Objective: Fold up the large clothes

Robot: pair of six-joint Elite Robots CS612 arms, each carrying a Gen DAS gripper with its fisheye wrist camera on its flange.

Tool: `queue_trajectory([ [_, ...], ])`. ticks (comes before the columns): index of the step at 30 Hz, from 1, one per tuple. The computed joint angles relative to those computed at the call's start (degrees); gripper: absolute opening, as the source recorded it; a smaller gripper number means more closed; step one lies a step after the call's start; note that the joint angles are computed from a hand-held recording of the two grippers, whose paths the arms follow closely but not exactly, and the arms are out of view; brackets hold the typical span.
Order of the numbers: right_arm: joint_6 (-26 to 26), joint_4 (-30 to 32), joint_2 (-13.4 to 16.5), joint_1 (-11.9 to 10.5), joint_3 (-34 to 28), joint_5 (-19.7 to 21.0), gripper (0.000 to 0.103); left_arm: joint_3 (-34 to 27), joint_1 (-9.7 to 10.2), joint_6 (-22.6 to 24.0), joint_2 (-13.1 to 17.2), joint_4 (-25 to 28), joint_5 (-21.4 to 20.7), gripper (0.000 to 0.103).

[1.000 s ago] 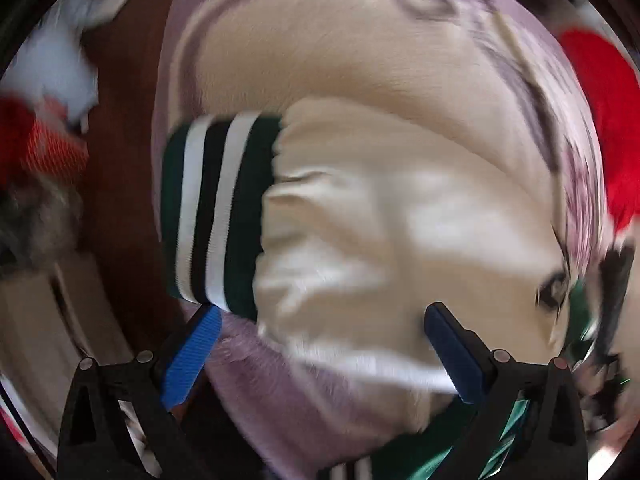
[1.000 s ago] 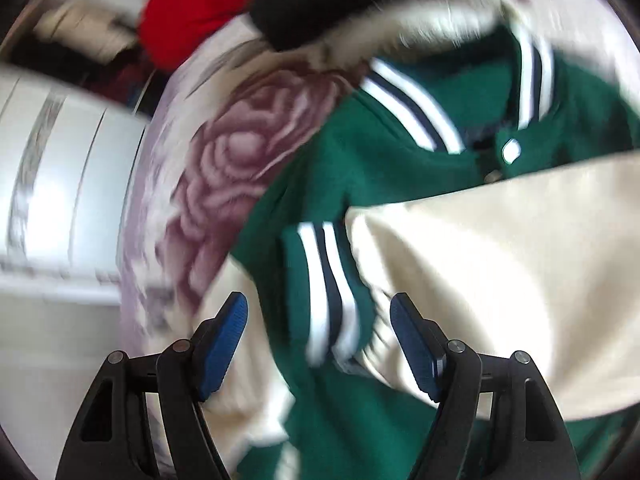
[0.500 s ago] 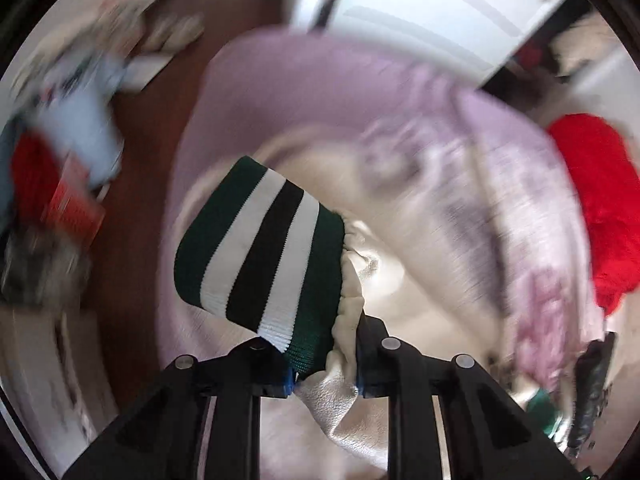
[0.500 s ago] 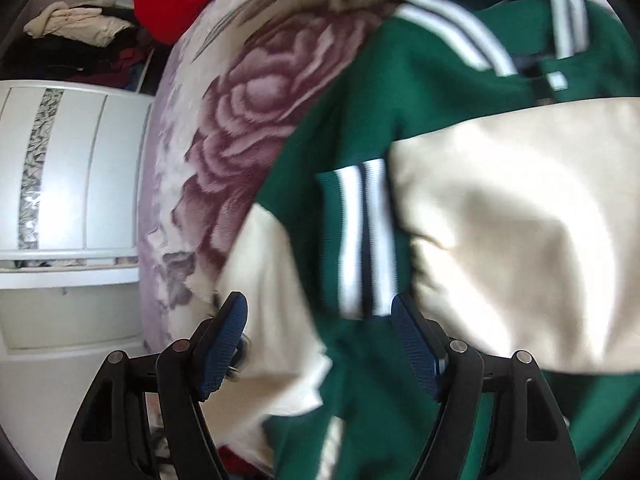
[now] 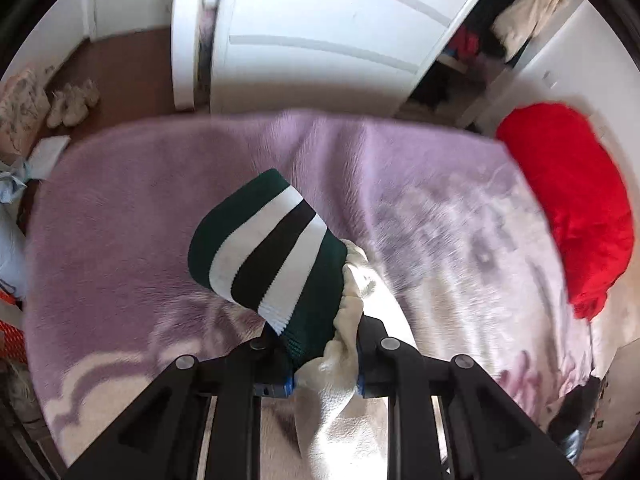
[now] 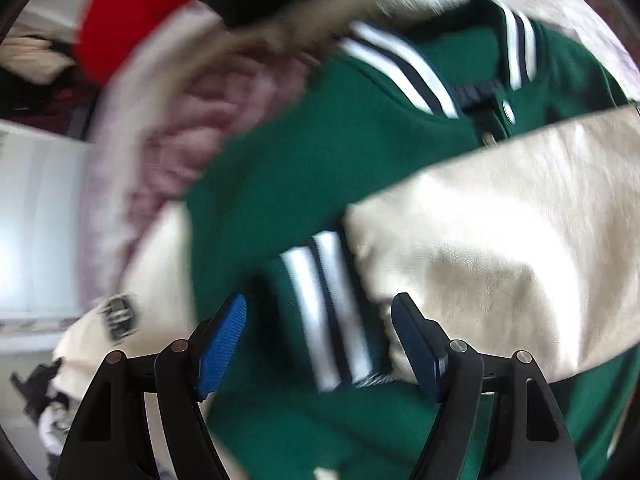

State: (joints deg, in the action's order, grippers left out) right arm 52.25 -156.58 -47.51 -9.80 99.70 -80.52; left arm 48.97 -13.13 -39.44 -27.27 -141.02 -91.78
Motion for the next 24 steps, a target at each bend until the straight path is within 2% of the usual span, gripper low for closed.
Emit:
queue_trajectory([
  [1, 0.1, 3.0, 1.0, 0.1, -1.4, -0.1, 0.076, -0.2, -0.05, -0.7, 0.4, 1.8, 0.0, 0.017],
  [3, 0.1, 6.4, 2.3, 0.7, -3.5, -2.4, 0.061, -1.2, 0.76, -2.2, 1.8, 5.1, -3.3, 0.018],
  [4, -0.9, 8.9, 2.7, 1.2, -4.9, -4.8, 0.048, -1.2, 1.06, -3.2, 1.9, 6.8, -3.8, 0.021],
  [5, -1.7, 10.2, 2.9, 1.7, -5.8, -6.4, 0.040, -0.7, 1.48, -4.8, 2.1, 6.1, -5.7, 0.023],
  [6, -2.0, 10.7, 3.0, 2.1, -6.4, -7.6, 0.029, 1.7, 2.43, -6.6, 1.4, 3.0, -9.2, 0.025],
  [7, -2.0, 10.3, 2.9, 2.2, -6.6, -7.8, 0.024, 2.8, 2.98, -7.2, 1.0, 1.8, -10.9, 0.030],
  [8, -2.1, 9.7, 2.8, 2.3, -6.5, -7.5, 0.022, 5.7, 3.65, -8.0, -0.1, -0.6, -13.5, 0.038],
  [10, -2.6, 8.4, 2.5, 2.5, -6.5, -7.1, 0.021, 9.6, 4.47, -8.2, -2.0, -1.8, -16.4, 0.055],
  [12, -4.0, 7.7, 2.4, 2.9, -6.8, -6.5, 0.020, 14.6, 5.30, -9.5, -4.5, -5.5, -19.2, 0.059],
  [13, -5.1, 7.5, 2.4, 3.2, -7.1, -6.4, 0.020, 17.0, 5.48, -9.7, -6.0, -6.5, -18.9, 0.063],
  [17, -9.1, 6.3, 2.9, 4.2, -8.7, -4.8, 0.020, 24.4, 5.24, -9.3, -10.8, -11.4, -17.5, 0.063],
  [21, -12.8, 7.8, 4.6, 5.1, -11.7, -3.1, 0.020, 25.1, 3.93, -5.8, -11.5, -11.9, -17.0, 0.063],
  [23, -15.6, 10.2, 6.4, 4.8, -14.0, 0.3, 0.021, 24.3, 2.97, -4.2, -11.5, -8.7, -15.3, 0.063],
  [24, -17.1, 12.0, 6.6, 4.5, -14.4, 1.6, 0.023, 24.4, 2.52, -3.5, -11.7, -9.1, -15.8, 0.063],
])
